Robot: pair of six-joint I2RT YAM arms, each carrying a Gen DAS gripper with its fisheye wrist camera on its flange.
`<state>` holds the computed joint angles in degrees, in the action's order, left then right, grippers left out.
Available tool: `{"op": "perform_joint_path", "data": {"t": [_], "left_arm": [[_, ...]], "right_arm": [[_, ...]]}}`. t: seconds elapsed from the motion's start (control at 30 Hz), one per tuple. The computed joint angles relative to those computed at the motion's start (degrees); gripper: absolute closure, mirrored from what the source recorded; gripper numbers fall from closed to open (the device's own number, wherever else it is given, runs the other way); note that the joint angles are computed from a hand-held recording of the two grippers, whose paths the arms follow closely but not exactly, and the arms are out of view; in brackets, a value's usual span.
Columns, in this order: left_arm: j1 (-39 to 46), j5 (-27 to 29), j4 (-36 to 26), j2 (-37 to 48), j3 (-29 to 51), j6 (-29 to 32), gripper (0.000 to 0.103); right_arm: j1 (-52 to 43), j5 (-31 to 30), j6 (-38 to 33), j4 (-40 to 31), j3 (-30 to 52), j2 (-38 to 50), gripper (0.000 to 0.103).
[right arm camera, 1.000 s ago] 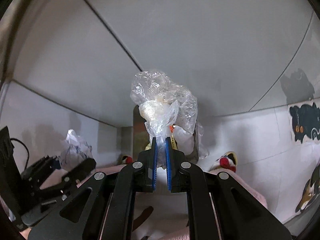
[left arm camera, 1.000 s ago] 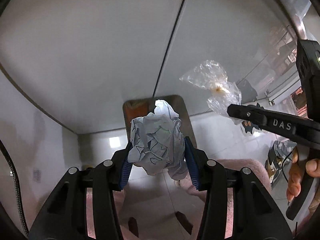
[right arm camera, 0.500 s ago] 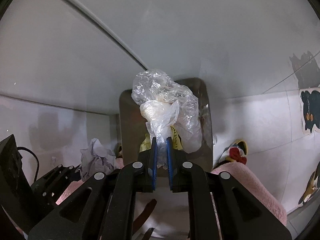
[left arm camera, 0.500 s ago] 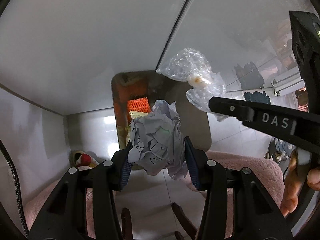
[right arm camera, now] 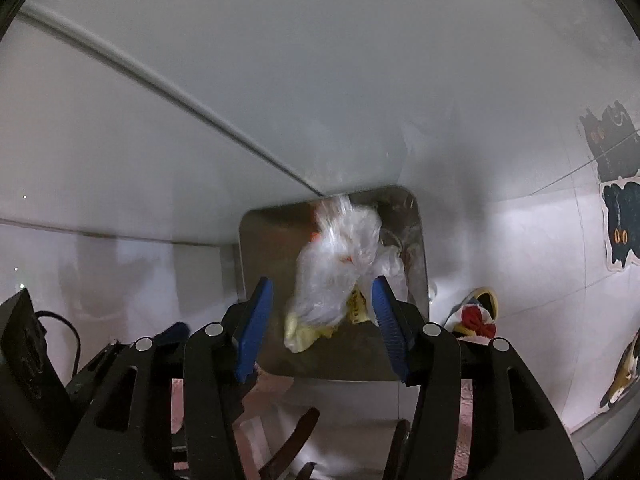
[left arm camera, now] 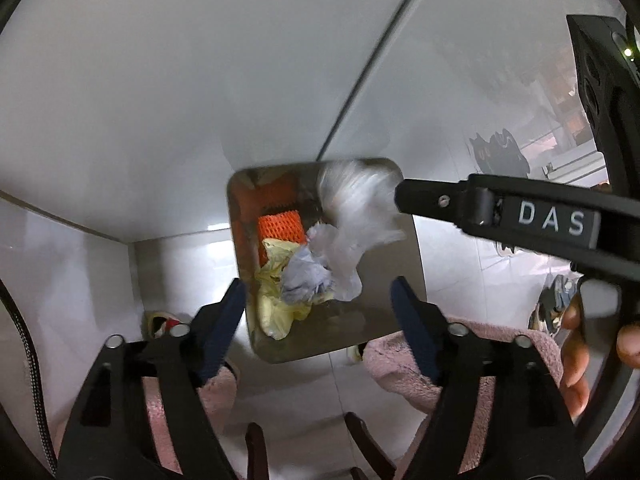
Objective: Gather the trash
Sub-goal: 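Carry foil ball and clear bag down over the bin and open both tools, then grasp the yellow corn-shaped net with the left tool while the right tool grasps the snack wrapper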
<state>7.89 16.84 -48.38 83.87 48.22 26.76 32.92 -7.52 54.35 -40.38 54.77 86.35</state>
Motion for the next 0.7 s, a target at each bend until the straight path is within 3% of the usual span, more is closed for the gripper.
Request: {"op": "perform_joint_path", "data": {"t": [0.07, 0.23, 0.43, 0.7], "left_arm": [[0.55, 0.14, -0.87, -1.32, 0.67, 0.46, 0.021], [3.87, 1.26, -7.08, -9.59, 3.58, 4.40, 0.011], [9.75, 5.71, -18.22, -16.97, 11.43, 9.94, 0.008], [19.11, 13.61, -34.65, -15.79, 29.33, 16.46, 0.008]], "right_arm": [[0.48, 1.07, 0.56, -1.72, 0.56, -1.94, 0.042], [2.98, 5.72, 2.52, -7.87, 3.60, -7.77, 0.013], [6.58, 10.27, 5.18, -16.37, 10.02, -13.63, 0.006], [11.93, 15.90, 9.26, -25.86, 20.50, -17.72, 0.006]]}}
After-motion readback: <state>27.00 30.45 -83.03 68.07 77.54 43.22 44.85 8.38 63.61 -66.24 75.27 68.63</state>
